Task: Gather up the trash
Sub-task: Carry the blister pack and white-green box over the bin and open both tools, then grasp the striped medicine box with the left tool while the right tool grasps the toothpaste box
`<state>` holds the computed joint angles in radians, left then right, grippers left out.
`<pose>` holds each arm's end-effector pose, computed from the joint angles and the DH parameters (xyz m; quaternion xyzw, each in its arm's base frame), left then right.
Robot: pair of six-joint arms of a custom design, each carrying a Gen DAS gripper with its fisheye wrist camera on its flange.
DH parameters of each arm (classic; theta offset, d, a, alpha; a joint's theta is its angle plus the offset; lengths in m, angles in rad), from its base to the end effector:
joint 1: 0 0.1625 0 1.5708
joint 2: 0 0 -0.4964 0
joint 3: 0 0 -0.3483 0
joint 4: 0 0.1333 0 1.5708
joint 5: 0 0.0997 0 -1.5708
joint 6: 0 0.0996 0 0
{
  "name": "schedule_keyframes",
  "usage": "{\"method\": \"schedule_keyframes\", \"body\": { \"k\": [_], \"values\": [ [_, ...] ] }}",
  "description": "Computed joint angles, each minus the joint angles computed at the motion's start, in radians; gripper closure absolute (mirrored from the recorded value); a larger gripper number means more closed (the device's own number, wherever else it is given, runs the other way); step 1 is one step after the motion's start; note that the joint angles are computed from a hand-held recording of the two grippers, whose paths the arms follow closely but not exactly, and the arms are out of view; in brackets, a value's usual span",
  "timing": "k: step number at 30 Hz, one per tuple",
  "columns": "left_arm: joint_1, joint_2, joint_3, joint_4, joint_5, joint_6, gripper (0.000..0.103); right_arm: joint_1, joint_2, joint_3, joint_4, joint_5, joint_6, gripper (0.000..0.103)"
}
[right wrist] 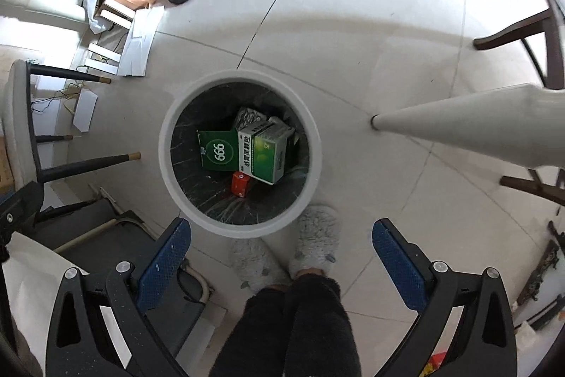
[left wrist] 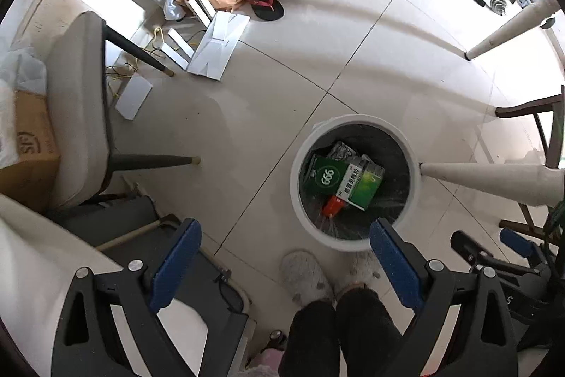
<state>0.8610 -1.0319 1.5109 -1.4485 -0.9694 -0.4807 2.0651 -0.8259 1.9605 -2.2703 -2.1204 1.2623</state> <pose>-0.2469 -0.5784 0.3039 0.1914 0.8963 0.0756 0.3928 0.3269 -0.4353 0.0927 -0.2978 -0.8933 0.0713 0.3291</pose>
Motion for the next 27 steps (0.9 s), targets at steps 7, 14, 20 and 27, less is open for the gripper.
{"method": "schedule_keyframes", "body": {
  "k": [7, 14, 20, 27],
  "values": [
    [-0.067, -0.038, -0.103, 0.167, -0.042, -0.053, 0.006, 0.112, -0.056, -0.131, 0.225, 0.023, 0.101, 0.0],
    [-0.141, -0.061, -0.248, 0.324, -0.079, -0.075, 0.006, 0.24, -0.09, -0.338, 0.483, 0.044, 0.195, 0.0],
    [-0.202, -0.065, -0.389, 0.435, -0.088, -0.096, 0.006, 0.331, -0.082, -0.56, 0.712, 0.042, 0.265, 0.0],
    [-0.249, -0.058, -0.546, 0.536, -0.095, -0.127, 0.006, 0.406, -0.016, -0.842, 0.946, 0.04, 0.282, 0.0]
  ]
}}
